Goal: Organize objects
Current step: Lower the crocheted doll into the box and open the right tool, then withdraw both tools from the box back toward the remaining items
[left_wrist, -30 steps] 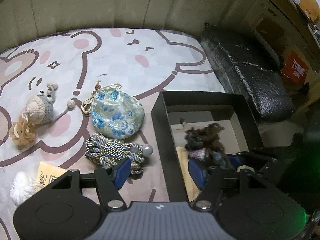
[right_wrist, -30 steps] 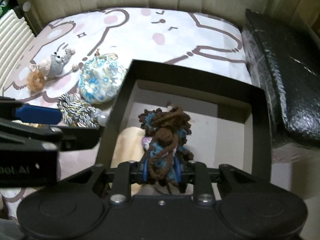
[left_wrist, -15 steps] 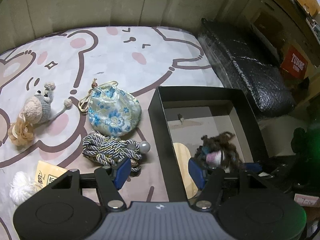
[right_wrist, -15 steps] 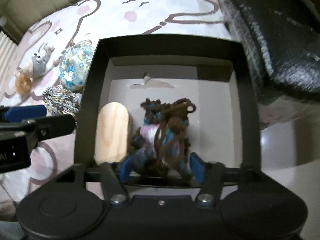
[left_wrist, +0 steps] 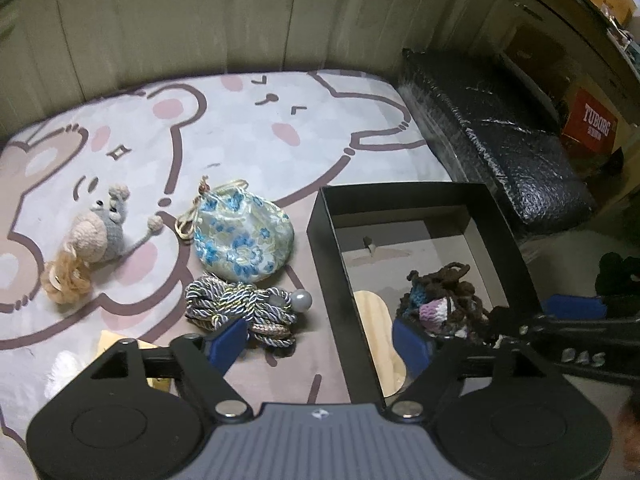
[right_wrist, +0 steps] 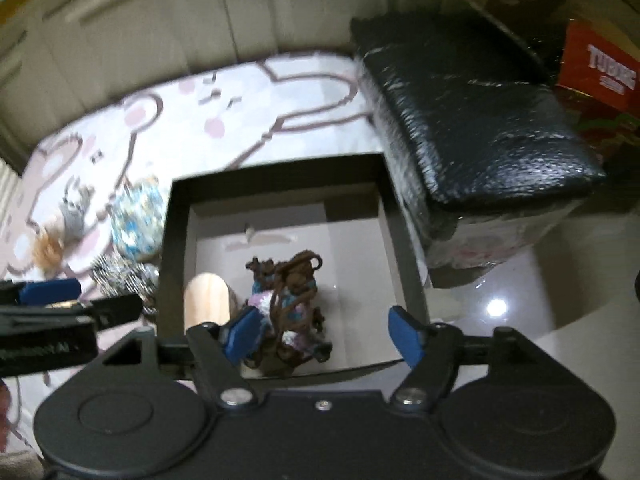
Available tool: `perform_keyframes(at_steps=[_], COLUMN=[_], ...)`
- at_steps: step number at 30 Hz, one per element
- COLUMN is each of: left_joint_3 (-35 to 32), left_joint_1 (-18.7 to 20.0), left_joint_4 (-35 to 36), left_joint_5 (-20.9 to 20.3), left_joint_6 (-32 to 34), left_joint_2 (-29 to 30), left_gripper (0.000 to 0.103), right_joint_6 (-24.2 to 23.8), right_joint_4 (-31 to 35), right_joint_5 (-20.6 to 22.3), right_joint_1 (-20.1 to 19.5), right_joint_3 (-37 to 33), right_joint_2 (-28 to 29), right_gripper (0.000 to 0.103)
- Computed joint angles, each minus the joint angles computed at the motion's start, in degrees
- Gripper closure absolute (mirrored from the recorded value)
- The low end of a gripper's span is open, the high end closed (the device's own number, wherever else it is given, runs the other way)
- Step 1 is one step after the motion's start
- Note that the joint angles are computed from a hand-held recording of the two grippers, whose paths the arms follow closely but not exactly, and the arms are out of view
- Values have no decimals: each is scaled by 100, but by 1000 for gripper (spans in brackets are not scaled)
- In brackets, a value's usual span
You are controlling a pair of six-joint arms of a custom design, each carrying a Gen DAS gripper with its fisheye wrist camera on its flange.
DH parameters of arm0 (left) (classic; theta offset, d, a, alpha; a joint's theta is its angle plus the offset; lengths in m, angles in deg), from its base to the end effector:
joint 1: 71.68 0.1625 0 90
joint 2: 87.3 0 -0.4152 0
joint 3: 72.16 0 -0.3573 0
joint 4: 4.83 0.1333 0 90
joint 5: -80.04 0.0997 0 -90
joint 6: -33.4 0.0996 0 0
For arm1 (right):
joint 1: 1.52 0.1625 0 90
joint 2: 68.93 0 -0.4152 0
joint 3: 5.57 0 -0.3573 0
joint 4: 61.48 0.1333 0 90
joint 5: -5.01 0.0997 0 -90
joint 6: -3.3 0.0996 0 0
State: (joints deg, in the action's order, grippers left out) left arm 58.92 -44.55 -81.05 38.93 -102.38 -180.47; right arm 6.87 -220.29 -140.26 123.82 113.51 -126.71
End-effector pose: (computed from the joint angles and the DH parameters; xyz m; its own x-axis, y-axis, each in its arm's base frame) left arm -0.1447 -0.3083 0.2387 -0.5470 -0.8097 -0.2125 -0.2375 0.3935 -0.8881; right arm 0.3307 -0.3775 0.1571 -0.5615 -0.1911 0.8051 -0.5395 0.8222 -0.1812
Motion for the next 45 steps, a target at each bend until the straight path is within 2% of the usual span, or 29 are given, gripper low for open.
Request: perform_keyframes(at_steps=[7,9,15,29,38,45], left_joint_3=[-245,-302,-477,-606,-620,-632], left_joint_1=[-223,-266,-402,-628,-760,-947], left_joint_4=[543,651,1072,1477,1662,2012], left_joint_5=[-72,-120,-326,-530,-601,-887], left_joint_6=[-381,-472,-766,-1138,-1285,-1547], left_joint_2=[246,306,519,640,658,604], left_gripper=[4,2,0,0,0,0], right_joint_6=[-135,-155,-246,-600,-717,-742], right_joint_4=[-493,-574,-842,-1503,-1587,-1722], right_joint_5=[-77,-158,-366,-503,-524,-493], right_joint_1=[154,206,337,429,475,526], right_joint_3=[253,309,461,711,745,698], right_joint_2=[-172,-195,-277,-434,-441,-268], right_gripper=[12,5,0,0,0,0])
